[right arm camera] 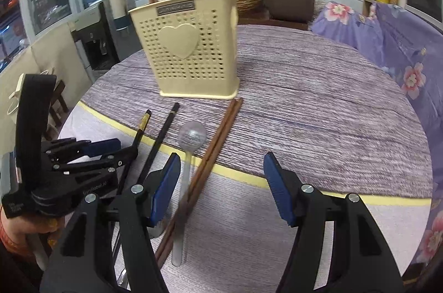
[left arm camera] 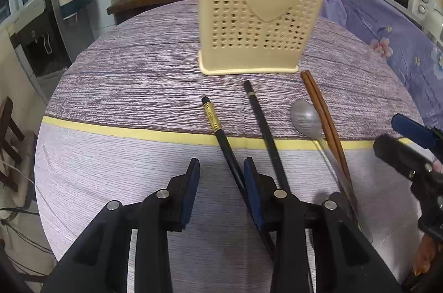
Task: Organize utensils
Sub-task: 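Withdraw both tools back toward the remaining utensils on the table, then move the left tool to a gold-banded black chopstick while the right tool approaches a silver spoon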
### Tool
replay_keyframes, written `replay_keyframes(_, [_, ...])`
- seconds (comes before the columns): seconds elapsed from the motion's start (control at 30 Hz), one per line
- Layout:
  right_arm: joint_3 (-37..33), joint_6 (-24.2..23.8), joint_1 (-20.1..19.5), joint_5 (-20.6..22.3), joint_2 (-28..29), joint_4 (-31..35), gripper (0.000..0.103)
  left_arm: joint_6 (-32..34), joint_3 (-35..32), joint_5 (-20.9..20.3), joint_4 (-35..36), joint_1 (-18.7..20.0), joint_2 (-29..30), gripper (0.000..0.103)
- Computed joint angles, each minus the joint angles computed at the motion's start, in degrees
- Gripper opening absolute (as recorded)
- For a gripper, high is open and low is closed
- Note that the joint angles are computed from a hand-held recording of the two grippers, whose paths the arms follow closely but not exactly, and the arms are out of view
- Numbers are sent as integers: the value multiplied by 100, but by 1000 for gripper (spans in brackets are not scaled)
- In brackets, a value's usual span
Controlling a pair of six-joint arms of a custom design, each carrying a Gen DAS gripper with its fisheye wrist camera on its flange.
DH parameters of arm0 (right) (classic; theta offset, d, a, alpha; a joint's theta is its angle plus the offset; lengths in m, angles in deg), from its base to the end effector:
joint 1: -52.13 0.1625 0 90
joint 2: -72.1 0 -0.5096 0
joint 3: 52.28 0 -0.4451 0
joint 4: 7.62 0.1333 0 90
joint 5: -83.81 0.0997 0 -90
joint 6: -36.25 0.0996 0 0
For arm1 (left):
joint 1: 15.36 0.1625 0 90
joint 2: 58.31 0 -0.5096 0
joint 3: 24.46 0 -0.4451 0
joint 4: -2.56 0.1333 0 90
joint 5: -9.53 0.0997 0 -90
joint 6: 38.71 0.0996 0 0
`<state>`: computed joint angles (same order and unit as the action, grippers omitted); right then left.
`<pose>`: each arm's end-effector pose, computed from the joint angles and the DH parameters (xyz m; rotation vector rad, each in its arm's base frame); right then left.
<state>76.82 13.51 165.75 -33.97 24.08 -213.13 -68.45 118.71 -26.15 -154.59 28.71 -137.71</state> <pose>0.2967 -0.4617 0.0853 0.8257 -2.4258 0.7965 -0.1337 -0.4275 0.2120 0.2907 2.2920 -0.7808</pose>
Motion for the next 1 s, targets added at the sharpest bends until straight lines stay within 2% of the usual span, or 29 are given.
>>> replay_keyframes(0.1, [-222,-235,-27,163,76,371,63,25,-71,3,30,91,-19,34])
replay_keyframes(0.2, [-482,-273,-68,366,105,1025,63,154,-107,21,-56,168,-8,34])
replay_keyframes(0.27, [-650,-360,-57,342,203,1254,63,190,-124,-19,-113,220,-28,34])
replay_keyframes(0.37, [-842,-493,-63,212,376,1356,63,265,-152,-93,-181,289,-49,34])
replay_keyframes(0.53, [-1041,-609,-122,372,474,1506,61,316,-153,-95,-213,303,-39,34])
replay_keyframes(0.63, [-1157,-721,-106,278,572,1647,59,353,-146,-109,-271,312,-37,34])
replay_keyframes(0.8, [-1193,-618,-135,150,636,1798,51,428,-134,-150,-327,338,-67,34])
replay_keyframes(1.0, [-1137,-525,-44,-162,689,1704,51,485,-126,-135,-384,358,-64,34])
